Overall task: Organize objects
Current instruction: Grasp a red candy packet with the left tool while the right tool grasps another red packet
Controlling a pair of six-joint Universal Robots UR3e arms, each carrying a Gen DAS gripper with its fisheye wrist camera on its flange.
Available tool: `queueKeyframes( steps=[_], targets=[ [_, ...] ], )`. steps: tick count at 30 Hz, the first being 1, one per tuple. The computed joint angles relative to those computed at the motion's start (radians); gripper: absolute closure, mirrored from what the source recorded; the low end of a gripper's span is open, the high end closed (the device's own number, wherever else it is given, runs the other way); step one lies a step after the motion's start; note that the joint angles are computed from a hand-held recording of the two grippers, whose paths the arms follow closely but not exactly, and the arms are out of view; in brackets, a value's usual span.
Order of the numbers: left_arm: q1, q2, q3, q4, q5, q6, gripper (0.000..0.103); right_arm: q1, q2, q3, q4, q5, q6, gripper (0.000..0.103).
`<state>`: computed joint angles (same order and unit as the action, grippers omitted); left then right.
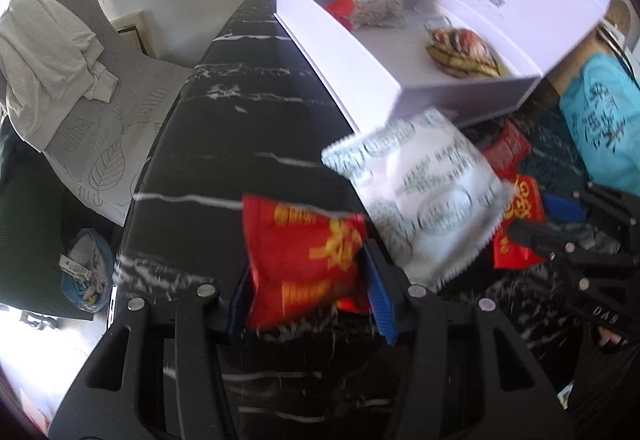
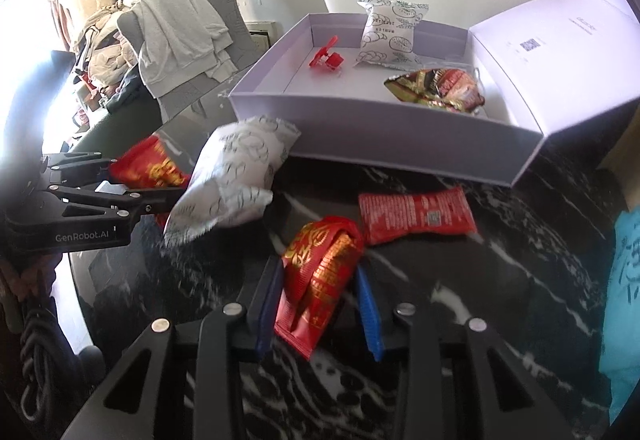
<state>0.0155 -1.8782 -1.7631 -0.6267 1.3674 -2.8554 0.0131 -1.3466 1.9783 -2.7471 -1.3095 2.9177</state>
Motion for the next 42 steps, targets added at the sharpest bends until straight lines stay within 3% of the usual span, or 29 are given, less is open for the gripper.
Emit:
queueKeyframes(
  steps=[3, 10, 12, 15, 34, 35, 38, 42],
  targets=[
    [-0.016, 0.035, -0.050, 0.017, 0.018, 0.002, 0.055, -0.016, -0.048, 0.068, -0.020, 0.009, -0.007, 0.066],
    [-0.003, 0.103, -0.128, 0.011, -0.051, 0.017, 0.055, -0.030, -0.128, 0.152, -0.020, 0.010, -0.014, 0.064],
    [0.004, 0.102, -0.113, -0.008, -0.052, 0.002, 0.054, -0.014, -0.122, 0.144, -0.014, -0.018, -0.003, 0.049],
    [-0.008, 0.083, -0.058, -0.067, -0.001, -0.032, 0.052, 0.002, -0.105, 0.137, -0.027, -0.034, 0.006, 0.037],
    [0.020, -0.008, -0.003, 0.028, -0.009, -0.020, 0.041, 0.055, -0.053, 0.145, -0.118, -0.115, 0.076, 0.036],
    [0.015, -0.016, 0.002, 0.035, -0.003, -0.015, 0.040, 0.054, -0.051, 0.143, -0.118, -0.112, 0.073, 0.038],
    [0.005, -0.034, 0.019, 0.046, 0.000, -0.009, 0.038, 0.046, -0.054, 0.161, -0.152, -0.103, 0.068, 0.058],
    [0.014, -0.047, 0.038, 0.044, -0.017, -0.054, 0.037, 0.033, -0.059, 0.178, -0.174, -0.087, 0.067, 0.059]
  ],
)
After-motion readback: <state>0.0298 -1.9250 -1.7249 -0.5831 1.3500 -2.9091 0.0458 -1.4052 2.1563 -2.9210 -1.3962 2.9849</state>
